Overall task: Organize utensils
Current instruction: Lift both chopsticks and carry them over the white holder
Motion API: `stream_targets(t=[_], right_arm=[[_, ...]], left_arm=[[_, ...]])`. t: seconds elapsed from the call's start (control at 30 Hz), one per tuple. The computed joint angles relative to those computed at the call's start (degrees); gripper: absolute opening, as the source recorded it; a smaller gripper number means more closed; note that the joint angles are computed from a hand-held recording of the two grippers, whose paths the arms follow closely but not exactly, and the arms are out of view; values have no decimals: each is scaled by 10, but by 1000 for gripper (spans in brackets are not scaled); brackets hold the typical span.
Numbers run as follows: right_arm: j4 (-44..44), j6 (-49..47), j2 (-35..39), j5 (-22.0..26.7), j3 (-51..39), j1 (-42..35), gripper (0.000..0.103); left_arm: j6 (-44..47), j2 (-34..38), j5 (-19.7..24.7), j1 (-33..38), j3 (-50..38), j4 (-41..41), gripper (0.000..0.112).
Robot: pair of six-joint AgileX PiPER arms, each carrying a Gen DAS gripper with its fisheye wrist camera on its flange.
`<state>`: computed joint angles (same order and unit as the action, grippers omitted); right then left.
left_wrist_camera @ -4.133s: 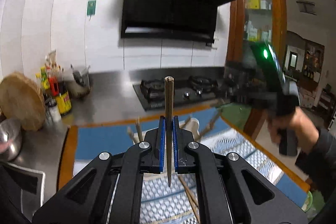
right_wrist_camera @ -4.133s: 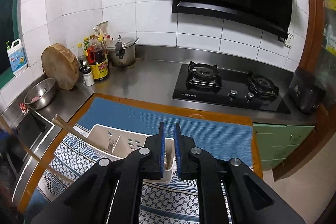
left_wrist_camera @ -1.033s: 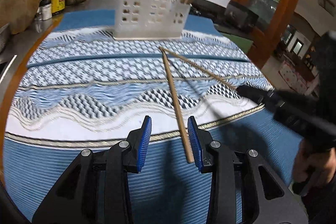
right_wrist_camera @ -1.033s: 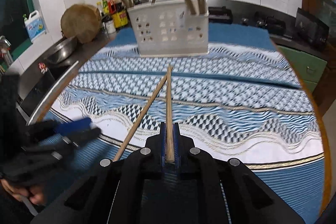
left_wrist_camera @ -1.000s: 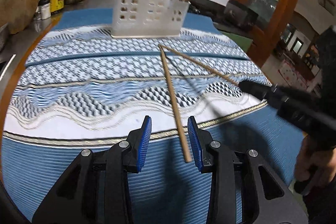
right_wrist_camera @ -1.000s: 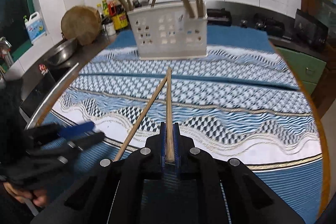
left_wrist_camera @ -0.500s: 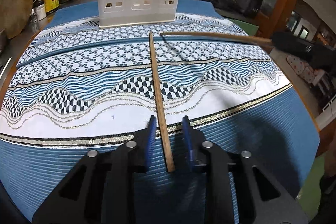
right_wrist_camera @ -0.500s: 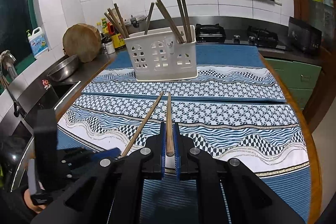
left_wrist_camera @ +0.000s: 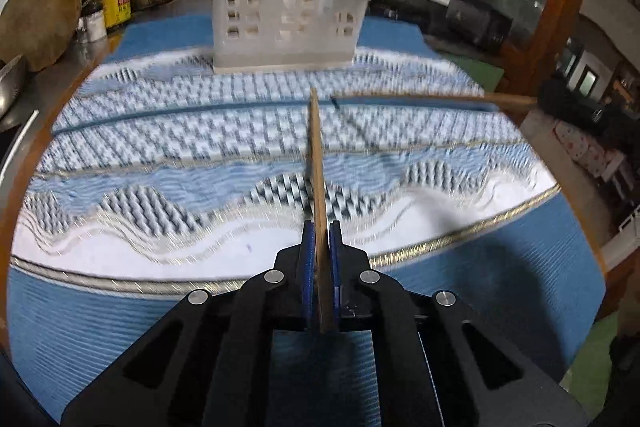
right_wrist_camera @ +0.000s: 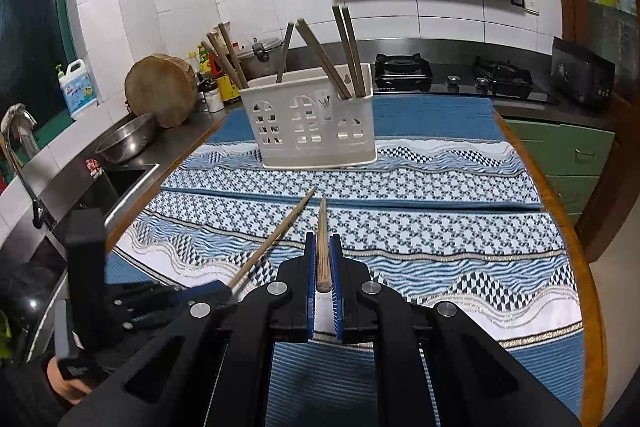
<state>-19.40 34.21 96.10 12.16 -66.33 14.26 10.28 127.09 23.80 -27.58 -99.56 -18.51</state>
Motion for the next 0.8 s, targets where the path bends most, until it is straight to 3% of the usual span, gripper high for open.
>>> stream_targets(t=[0.37,0.6,0.8], right_arm=[[225,-260,18,92,-139,-40,7],[217,-280,76,183,-280,-56,7],[182,-269,143,263,-443,-69,7]], left_arm=[[165,-31,-58,32,-10,-162,5],[232,-14,-55,42,-51,-220,5],[197,14,-10,51,-133,-174,5]])
